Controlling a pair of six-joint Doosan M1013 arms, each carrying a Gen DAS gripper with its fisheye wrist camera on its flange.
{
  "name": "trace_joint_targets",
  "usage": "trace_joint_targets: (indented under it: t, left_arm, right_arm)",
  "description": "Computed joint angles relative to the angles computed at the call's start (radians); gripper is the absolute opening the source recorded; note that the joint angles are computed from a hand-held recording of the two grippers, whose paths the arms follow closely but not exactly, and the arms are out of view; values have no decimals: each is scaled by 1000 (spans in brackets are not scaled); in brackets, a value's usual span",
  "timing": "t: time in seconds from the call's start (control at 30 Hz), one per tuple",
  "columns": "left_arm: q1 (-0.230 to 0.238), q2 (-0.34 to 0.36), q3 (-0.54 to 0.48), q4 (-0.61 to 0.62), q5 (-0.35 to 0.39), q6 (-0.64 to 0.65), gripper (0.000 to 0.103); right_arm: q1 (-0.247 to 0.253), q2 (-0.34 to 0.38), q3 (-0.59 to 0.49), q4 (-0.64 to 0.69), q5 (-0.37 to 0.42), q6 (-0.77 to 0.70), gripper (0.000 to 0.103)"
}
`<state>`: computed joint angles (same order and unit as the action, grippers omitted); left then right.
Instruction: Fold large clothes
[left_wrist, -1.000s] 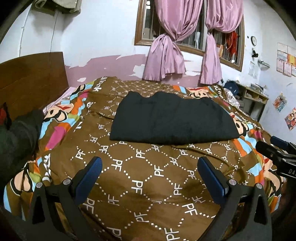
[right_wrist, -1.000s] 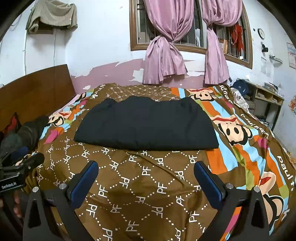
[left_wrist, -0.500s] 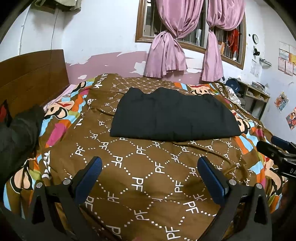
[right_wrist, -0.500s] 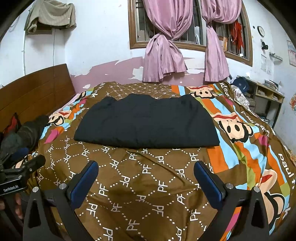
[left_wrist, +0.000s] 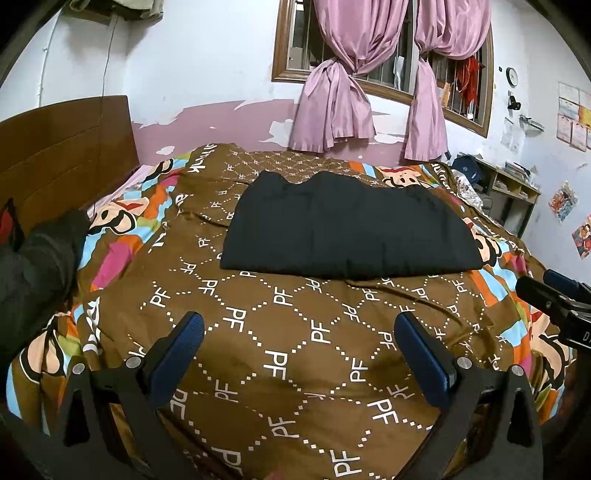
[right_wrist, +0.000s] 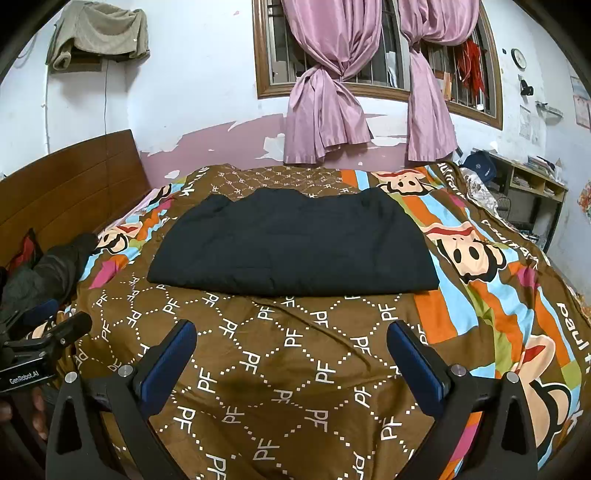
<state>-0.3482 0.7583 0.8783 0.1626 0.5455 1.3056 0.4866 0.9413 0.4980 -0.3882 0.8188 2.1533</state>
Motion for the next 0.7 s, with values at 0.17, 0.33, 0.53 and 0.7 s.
trace_joint_targets:
  t: [0.17,0.33,0.53,0.7]
  left_arm:
    - [1,-1,2,-5,-2,8,101]
    - [0,-1,2,-2,-2,1,101]
    - [-1,-1,3,-1,-2,1,101]
    - [-1,-1,3,2,-1,-4,101]
  right_arm:
    - [0,1,-2,1,2,0,103]
    - [0,3,-4,2,4,2,103]
    - [-1,0,1,4,-1,-2,103]
    - [-1,1,-1,4,0,1,103]
